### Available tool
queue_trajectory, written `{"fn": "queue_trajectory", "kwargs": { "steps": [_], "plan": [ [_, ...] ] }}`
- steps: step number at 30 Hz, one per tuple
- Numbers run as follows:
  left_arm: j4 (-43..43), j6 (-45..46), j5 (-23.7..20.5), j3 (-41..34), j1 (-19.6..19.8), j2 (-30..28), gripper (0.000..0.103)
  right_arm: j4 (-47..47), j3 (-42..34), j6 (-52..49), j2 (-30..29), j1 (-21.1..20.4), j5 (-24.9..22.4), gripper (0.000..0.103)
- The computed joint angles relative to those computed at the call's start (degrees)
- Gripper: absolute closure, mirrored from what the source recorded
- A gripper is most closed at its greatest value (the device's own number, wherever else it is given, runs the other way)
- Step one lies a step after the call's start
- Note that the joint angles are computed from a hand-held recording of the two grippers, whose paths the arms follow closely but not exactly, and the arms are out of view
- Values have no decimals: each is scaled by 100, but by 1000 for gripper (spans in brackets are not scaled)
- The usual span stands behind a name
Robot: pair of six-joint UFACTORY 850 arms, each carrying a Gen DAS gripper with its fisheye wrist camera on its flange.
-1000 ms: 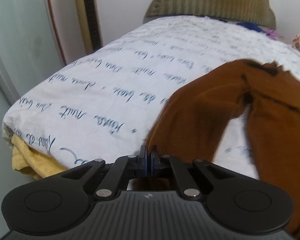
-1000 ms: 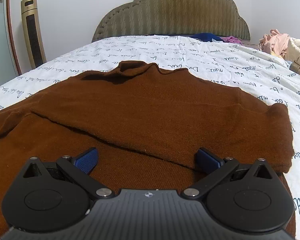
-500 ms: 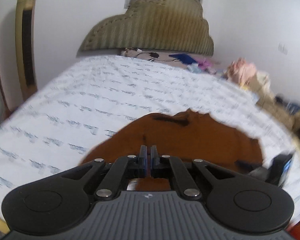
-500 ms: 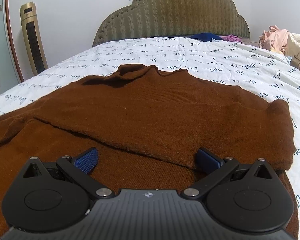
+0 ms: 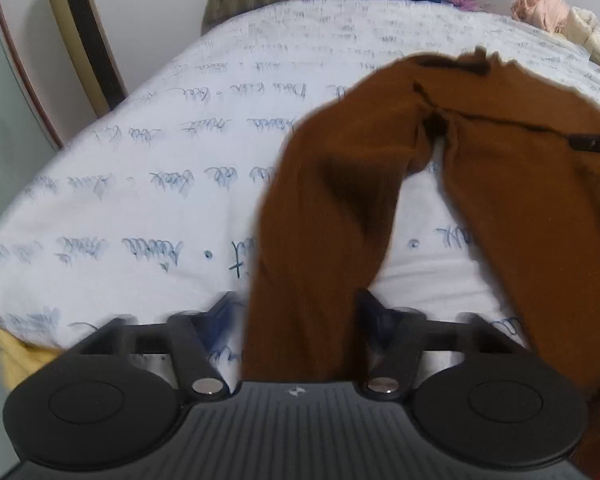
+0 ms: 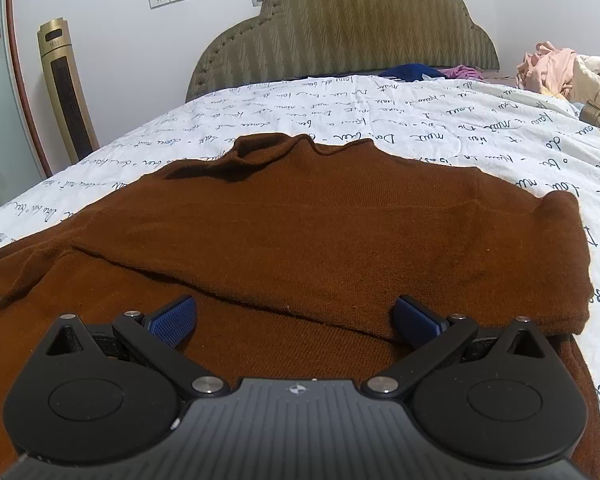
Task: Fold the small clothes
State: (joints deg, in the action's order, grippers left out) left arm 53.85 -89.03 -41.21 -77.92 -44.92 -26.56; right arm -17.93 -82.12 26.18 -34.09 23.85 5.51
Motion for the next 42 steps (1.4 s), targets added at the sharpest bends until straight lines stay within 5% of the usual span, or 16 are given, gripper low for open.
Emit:
{"fn": "queue_trajectory", "kwargs": {
  "steps": [1,5,8,11,15,17,20,23,26,31,35,39,42],
  "plan": [
    [45,-93,110,47,-8,54,94,-90,14,88,9,-8,12,0],
    [170,-163,113,-46,-121,264,95,-54,6,49,2,-6,5,0],
    [537,-854,1273,170,31,754,95,138,20,-149,9,-5,9,0],
    [939,-1250,1661,-169,109,773,95,170,16,-189,7,-3,-1,0],
    [-756,339,2603,-1273,398,143,93,49,26,-61,10,-9,17,0],
    [-1829,1411,2701,-1911,459,-337,92,-243,37,248,15,-27,50,0],
    [-3463,2850,2131,-3187,556,-1325,80,-546,61,598,26,-46,111,0],
    [-4381,3364,1655,-4067,702,-2099,44,-1051,138,1200,68,-93,292,0],
    [-5221,3821,1717,-4170,853,-2326,41,-2214,427,2826,283,-284,908,0],
    [-3213,1984,1933,-3331,721,-1753,41,-4945,724,5824,439,-531,2683,2],
    [-1012,88,1466,-2610,484,-1186,41,-6545,455,7588,227,-479,3981,10],
    [399,-1076,527,-1990,192,-734,40,-7225,281,8144,183,-211,4003,12],
    [833,-1504,-93,-1725,30,-563,37,-7589,200,8363,183,-90,3946,30]
  ]
}}
